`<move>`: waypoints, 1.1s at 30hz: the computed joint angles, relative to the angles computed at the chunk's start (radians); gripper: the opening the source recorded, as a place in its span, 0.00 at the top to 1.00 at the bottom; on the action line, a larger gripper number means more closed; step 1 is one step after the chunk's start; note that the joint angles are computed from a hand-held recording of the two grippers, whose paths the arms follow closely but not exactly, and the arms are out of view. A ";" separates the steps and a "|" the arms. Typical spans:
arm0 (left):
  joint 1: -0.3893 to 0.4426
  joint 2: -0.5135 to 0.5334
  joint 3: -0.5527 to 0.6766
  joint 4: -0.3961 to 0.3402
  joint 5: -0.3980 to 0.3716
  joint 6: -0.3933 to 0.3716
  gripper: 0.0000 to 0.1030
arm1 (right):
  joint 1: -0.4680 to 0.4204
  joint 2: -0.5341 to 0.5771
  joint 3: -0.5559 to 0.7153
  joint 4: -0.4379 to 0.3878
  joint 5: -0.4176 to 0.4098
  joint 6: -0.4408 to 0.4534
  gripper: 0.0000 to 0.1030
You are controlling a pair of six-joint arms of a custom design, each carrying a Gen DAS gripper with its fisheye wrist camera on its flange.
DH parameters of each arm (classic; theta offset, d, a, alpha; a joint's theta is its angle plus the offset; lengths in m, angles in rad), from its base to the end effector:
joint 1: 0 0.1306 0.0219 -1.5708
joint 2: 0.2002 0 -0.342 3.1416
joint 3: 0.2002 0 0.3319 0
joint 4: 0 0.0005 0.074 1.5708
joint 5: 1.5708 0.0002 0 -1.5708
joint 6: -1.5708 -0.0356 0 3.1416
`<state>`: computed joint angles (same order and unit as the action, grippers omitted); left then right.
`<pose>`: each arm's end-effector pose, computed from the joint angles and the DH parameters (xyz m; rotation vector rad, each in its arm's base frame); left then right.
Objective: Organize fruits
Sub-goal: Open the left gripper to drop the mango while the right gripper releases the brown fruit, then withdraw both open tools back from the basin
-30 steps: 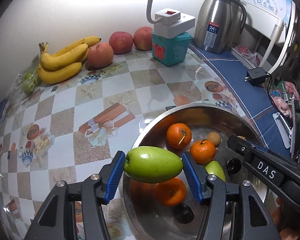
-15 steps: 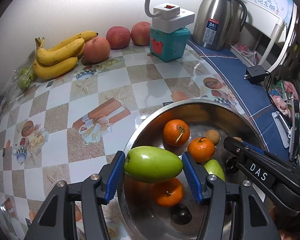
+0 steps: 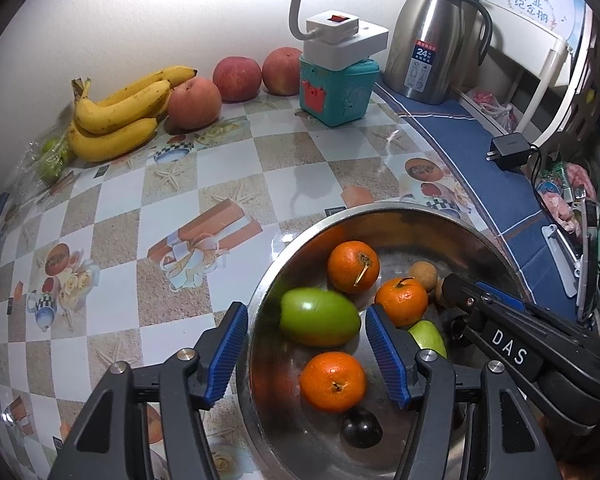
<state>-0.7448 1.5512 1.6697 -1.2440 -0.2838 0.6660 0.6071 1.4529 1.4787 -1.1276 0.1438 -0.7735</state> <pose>0.3441 -0.3044 0.4086 0.0186 2.6222 -0.0997 0.3572 0.2413 0.3825 0.2685 2.6655 0.2587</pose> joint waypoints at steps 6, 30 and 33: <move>0.005 -0.012 0.010 -0.018 -0.017 0.027 0.33 | 0.005 -0.006 0.007 0.000 0.012 0.006 0.52; 0.115 -0.098 -0.074 -0.255 -0.101 0.335 0.00 | 0.099 0.025 0.087 -0.040 0.033 0.116 0.08; 0.117 -0.114 -0.096 -0.249 -0.100 0.343 0.00 | 0.113 0.023 0.088 -0.041 0.035 0.123 0.04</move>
<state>-0.6279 1.4373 1.5734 -1.4935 -0.3838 1.0093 0.7206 1.4761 1.5664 -1.1686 0.1790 -0.6509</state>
